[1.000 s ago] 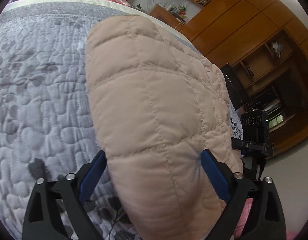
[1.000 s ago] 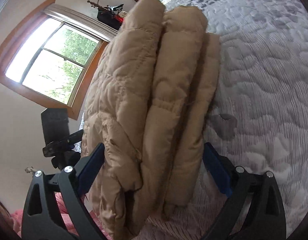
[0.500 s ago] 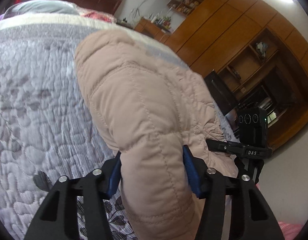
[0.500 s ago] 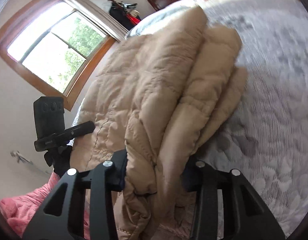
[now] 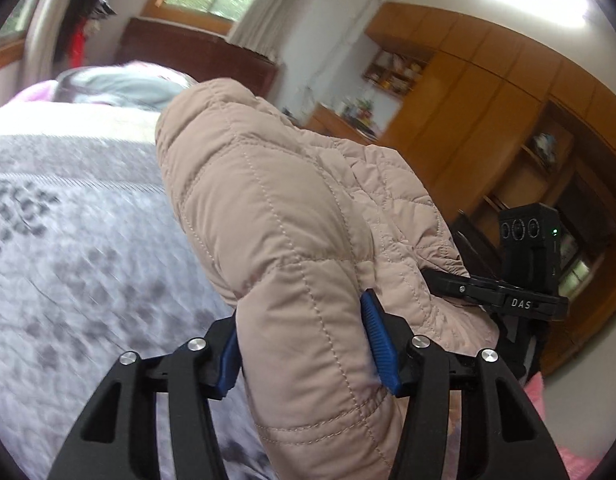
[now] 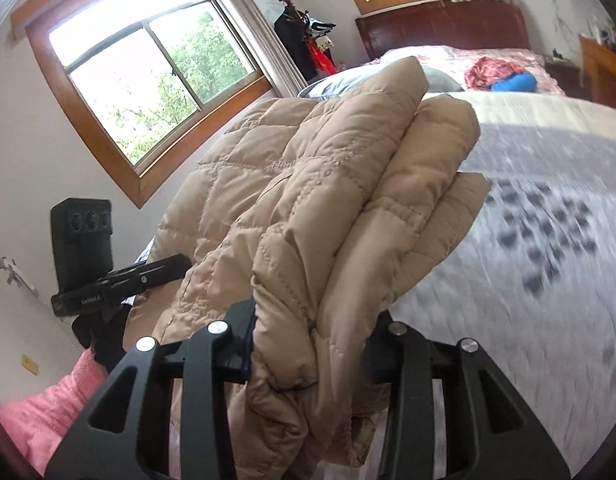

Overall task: Fold large clothes
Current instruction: 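Grasp the bundle end with both tools and lift it to fold over, then lay the folded end down on the bundle and open both tools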

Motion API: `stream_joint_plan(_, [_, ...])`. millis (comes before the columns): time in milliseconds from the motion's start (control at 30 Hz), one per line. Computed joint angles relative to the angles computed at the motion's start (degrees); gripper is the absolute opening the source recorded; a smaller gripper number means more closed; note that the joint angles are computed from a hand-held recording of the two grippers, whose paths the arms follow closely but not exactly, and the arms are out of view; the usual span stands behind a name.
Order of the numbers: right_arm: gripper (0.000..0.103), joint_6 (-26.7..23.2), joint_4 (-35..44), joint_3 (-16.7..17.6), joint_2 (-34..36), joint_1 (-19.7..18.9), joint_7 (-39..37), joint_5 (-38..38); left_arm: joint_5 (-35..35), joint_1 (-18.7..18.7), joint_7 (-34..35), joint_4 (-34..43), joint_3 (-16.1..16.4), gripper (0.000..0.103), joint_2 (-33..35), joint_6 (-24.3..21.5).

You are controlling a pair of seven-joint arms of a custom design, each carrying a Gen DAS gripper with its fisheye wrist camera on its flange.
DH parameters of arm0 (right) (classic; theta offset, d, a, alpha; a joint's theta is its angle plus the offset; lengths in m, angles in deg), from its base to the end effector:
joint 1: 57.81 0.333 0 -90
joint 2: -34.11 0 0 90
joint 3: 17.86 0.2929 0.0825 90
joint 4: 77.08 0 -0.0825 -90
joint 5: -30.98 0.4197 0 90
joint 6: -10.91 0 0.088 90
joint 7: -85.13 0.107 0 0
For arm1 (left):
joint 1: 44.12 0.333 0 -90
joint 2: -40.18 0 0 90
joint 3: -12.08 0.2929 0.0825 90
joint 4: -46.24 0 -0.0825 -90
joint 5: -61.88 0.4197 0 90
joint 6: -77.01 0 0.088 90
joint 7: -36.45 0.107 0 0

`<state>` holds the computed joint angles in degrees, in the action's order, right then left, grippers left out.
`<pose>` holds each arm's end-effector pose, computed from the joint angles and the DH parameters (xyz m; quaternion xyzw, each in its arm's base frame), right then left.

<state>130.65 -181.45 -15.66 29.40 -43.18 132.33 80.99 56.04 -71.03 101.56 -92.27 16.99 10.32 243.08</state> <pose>0.5709 0.2129 0.5895 -0.8246 0.3713 0.0761 0.4201 0.4565 -0.1722 0.5870 -0.6640 0.5724 -0.4649 0.1236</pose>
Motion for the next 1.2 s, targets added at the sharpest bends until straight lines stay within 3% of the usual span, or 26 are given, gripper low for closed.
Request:
stream_joint_plan(100, [0.037, 1.5, 7.8, 1.4, 7.9, 1.1, 1.7, -1.2, 1.0, 2.7, 0.0, 1.3, 0.8, 0.055, 2.2, 0.3])
stream_joint_plan(233, [0.037, -2.0, 12.6, 2.4, 10.6, 0.9, 4.6, -1.5, 0.2, 4.6, 1.7, 2.6, 2.2, 0.055, 5.7, 1.1])
stream_joint_plan(467, [0.038, -6.0, 13.2, 2.5, 13.2, -0.8, 5.6, -0.4, -6.3, 4.5, 9.7, 2.0, 5.6, 0.056, 10.0, 1.7])
stream_joint_plan(567, [0.040, -7.1, 13.1, 2.6, 14.5, -1.6, 6.3, 1.1, -6.0, 6.6, 10.8, 0.7, 3.2, 0.061, 10.5, 3.1])
stream_joint_plan(700, [0.044, -6.9, 12.0, 2.6, 14.6, -2.0, 7.8, 1.3, -0.8, 11.7, 5.7, 0.1, -1.8, 0.069, 11.3, 3.7])
stream_joint_plan(833, [0.054, -6.2, 10.7, 2.4, 13.3, -2.0, 9.3, -0.1, -0.4, 12.2, 2.6, 0.3, -1.9, 0.075, 10.9, 1.8])
stream_joint_plan(1000, [0.065, -2.9, 7.3, 2.0, 8.7, -1.3, 11.1, -3.4, 13.8, 20.9, -11.2, 0.5, -11.0, 0.079, 6.7, -4.4])
stream_joint_plan(1200, [0.072, 0.1, -1.2, 0.9, -1.4, -0.6, 10.4, -6.0, 24.5, 22.2, -22.5, -1.1, -14.8, 0.095, -1.4, -12.6])
